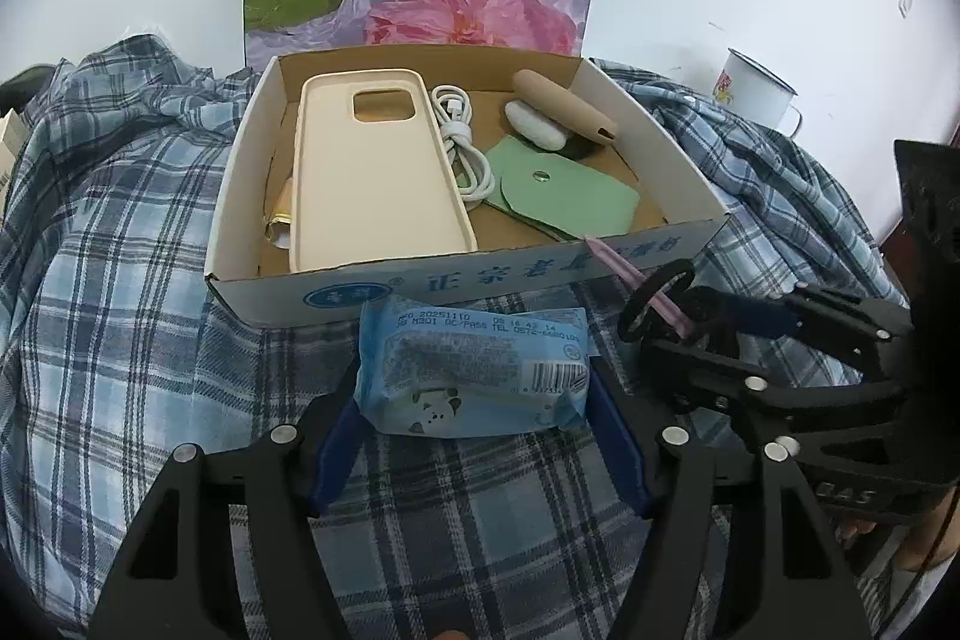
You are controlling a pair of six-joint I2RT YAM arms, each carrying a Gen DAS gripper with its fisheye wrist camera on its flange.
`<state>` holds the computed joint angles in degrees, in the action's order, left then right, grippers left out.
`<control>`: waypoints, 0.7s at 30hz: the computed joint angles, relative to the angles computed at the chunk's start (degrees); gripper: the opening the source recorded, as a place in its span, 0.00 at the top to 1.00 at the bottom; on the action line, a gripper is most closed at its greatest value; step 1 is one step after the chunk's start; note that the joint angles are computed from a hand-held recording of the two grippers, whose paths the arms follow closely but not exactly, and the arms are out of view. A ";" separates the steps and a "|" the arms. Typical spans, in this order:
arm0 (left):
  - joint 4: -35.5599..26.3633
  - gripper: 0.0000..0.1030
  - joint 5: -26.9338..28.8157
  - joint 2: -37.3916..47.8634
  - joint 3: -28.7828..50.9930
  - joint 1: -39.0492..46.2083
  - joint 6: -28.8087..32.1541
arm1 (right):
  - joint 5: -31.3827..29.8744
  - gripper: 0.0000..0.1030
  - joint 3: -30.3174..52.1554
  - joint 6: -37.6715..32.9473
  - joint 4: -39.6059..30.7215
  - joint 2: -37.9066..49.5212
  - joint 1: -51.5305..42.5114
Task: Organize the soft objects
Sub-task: 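Lift the blue packet with the left tool while the right tool lifts the scissors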
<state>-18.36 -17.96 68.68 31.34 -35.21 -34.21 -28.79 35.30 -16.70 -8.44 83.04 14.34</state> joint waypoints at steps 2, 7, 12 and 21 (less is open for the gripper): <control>-0.29 0.31 -0.44 -0.18 -0.01 -0.18 -0.11 | 1.24 0.65 -0.29 -0.09 0.29 -0.26 0.74; -0.64 0.31 -1.20 -0.17 0.13 -0.82 -0.52 | 3.19 0.76 -1.15 -0.75 1.08 -1.29 2.29; -0.39 0.31 -1.52 -1.24 -0.49 -0.87 -0.79 | 3.84 0.85 -2.64 -1.33 2.20 -3.43 3.10; -1.27 0.31 -3.10 -3.29 -0.51 -1.30 -1.52 | 4.19 0.88 -5.28 -1.99 4.01 -8.81 1.81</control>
